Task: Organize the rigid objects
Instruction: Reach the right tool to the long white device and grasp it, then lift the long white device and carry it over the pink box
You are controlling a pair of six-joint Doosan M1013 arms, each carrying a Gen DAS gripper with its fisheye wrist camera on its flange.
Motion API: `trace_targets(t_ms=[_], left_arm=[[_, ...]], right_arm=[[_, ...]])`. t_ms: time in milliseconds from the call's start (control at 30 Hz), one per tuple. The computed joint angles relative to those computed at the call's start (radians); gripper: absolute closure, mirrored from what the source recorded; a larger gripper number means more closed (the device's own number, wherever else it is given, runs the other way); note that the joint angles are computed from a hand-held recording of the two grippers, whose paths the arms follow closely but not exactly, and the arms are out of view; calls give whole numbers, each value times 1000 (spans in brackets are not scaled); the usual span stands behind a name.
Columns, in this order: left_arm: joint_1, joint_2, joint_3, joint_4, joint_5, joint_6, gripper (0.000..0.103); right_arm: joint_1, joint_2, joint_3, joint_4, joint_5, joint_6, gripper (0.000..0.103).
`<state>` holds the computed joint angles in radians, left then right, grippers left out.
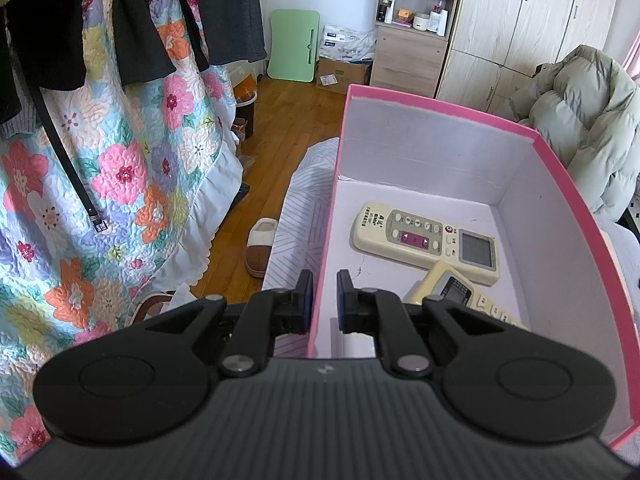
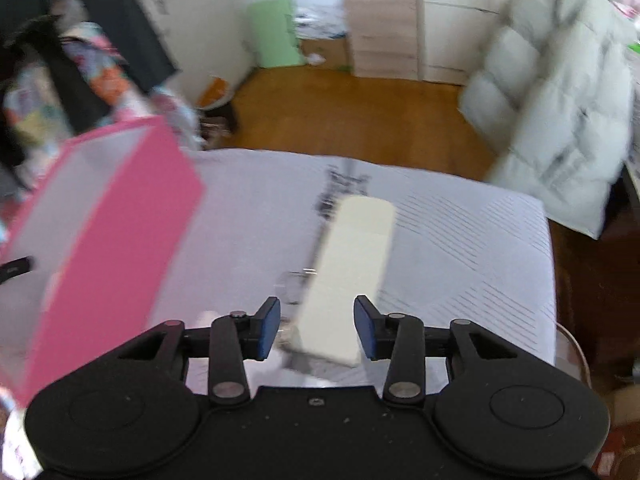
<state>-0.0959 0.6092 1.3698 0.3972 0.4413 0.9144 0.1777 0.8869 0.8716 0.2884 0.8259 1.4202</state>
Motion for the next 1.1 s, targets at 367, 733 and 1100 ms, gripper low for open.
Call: trace_targets(t_ms=[367,733,1100], left_arm=[[-2,0,-1,7,4,-4,94],[-2,2,-2,6,5,-1,93],[-4,2,2,10,6,-9,93]], right_arm=[[-2,126,-190,-39,117,128,49],[30,211,-337,-200,146,130,37],[18,64,-68,-135,-174,144,43]])
